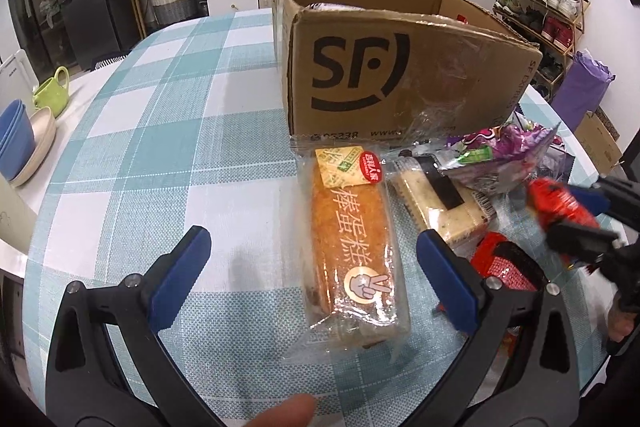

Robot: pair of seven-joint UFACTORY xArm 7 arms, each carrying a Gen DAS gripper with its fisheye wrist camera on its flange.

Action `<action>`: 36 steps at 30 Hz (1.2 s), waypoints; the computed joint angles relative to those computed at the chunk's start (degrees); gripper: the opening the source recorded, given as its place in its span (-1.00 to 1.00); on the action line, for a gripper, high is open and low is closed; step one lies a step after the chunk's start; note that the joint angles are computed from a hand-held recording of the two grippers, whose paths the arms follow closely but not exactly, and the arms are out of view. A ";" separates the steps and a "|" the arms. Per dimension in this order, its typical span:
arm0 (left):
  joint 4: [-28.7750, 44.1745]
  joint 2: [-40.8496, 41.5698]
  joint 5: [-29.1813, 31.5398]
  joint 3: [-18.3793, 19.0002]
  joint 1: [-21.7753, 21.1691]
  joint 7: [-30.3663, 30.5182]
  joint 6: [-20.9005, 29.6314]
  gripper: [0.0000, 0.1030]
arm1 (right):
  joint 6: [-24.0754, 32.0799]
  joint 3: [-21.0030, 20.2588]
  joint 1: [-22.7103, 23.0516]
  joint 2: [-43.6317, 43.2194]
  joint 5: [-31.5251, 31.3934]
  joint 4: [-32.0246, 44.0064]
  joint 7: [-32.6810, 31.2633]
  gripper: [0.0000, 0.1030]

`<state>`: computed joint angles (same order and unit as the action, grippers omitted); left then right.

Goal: Organize snacks
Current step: 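Move the right gripper to the red candy packets and grasp them, then grasp the bread-cake packet with the left gripper while the right lifts the red candy packets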

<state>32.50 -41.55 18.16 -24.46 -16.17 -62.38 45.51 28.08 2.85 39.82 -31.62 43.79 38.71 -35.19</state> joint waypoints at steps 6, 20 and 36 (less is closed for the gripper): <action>-0.34 0.48 -0.76 0.68 0.01 0.18 -0.53 0.83 | -0.34 -0.22 0.23 -1.34 0.27 0.19 0.61 -0.19; -1.60 -0.42 -0.50 -0.22 -0.87 1.99 -5.32 -0.36 | -1.26 -1.15 0.60 -3.89 -0.49 -0.73 2.07 -0.19; 0.45 -7.30 -1.08 -2.29 -0.71 1.23 -2.44 -0.36 | -6.98 0.02 -0.17 -6.32 -6.01 -2.35 8.93 -0.19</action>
<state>32.95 -48.84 17.08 -26.75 -16.88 -61.15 43.07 21.10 2.87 39.65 -37.94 37.78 36.36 -26.26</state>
